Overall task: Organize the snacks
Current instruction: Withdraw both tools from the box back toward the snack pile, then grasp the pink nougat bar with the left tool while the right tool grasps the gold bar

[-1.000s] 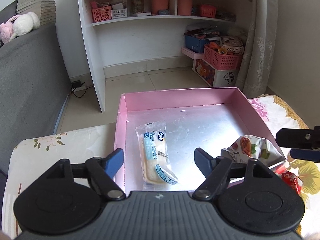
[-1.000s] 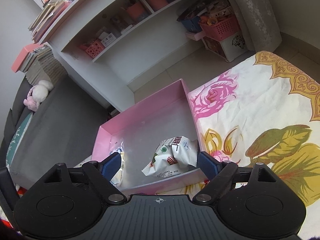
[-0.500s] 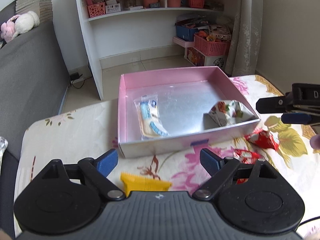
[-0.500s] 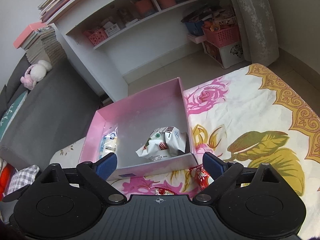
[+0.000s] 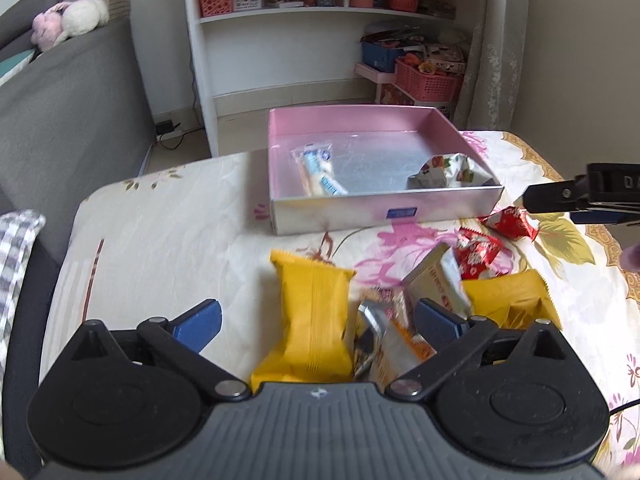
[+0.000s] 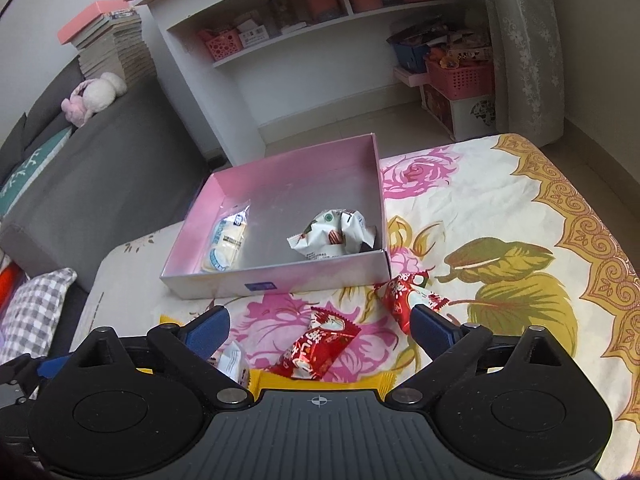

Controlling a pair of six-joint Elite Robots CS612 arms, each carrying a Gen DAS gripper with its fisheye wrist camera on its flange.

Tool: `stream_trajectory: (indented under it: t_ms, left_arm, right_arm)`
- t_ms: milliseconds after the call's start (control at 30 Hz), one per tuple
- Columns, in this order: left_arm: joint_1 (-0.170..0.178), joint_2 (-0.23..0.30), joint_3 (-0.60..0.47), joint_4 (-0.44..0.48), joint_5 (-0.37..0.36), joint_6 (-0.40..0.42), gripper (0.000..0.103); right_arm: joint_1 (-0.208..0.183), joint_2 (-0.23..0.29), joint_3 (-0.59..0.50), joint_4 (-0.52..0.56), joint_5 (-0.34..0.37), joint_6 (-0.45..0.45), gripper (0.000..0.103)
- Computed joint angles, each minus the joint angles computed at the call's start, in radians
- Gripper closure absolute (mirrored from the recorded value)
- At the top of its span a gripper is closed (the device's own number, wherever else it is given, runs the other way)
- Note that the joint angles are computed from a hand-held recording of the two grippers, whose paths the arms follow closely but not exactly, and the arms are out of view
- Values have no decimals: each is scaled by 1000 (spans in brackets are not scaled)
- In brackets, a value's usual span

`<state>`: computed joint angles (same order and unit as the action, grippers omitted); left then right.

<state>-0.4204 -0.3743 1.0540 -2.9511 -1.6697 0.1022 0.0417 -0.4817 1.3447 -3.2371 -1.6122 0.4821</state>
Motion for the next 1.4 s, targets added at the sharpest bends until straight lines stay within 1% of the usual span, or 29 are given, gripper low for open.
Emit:
stream_trajectory:
  t_ms: [67, 167, 333, 467, 600, 667, 800, 833, 900, 967, 1033, 1133, 1267, 1400]
  left_arm:
    - [3, -5, 6, 24, 6, -1, 0]
    - [11, -12, 26, 24, -9, 10, 0]
    - [24, -24, 61, 7, -48, 81, 0]
    - [27, -36, 87, 28, -55, 139, 0]
    - [37, -42, 109, 28, -97, 202, 0]
    - [44, -43, 114, 34, -140, 243, 0]
    - [63, -41, 109, 59, -270, 332, 0]
    - [66, -40, 106, 73, -298, 364, 0]
    - [68, -38, 102, 101, -326, 423, 1]
    - [67, -35, 95, 134, -329, 469, 3]
    - [63, -30, 86, 165, -314, 499, 7]
    - [62, -25, 76, 197, -293, 517, 10]
    - [61, -20, 64, 233, -267, 534, 18]
    - [57, -25, 68, 255, -231, 558, 26]
  right_arm:
    - [7, -4, 11, -3, -6, -26, 5]
    - [15, -6, 22, -7, -3, -68, 5]
    - [25, -8, 42, -28, 17, -161, 4]
    - [31, -4, 58, -51, 34, -238, 4]
    - [33, 2, 68, -40, 58, -299, 4]
    - [31, 3, 73, -24, 86, -329, 4]
    - [28, 6, 86, -21, 139, -400, 4]
    - [28, 8, 87, -26, 141, -418, 4]
    - [32, 16, 87, -50, 130, -453, 2]
    - [34, 23, 84, -64, 127, -476, 1]
    - [37, 24, 81, -59, 116, -498, 1]
    - [32, 18, 89, -55, 146, -531, 1]
    - [26, 9, 100, -36, 192, -570, 1]
    - [25, 2, 104, 2, 204, -598, 1]
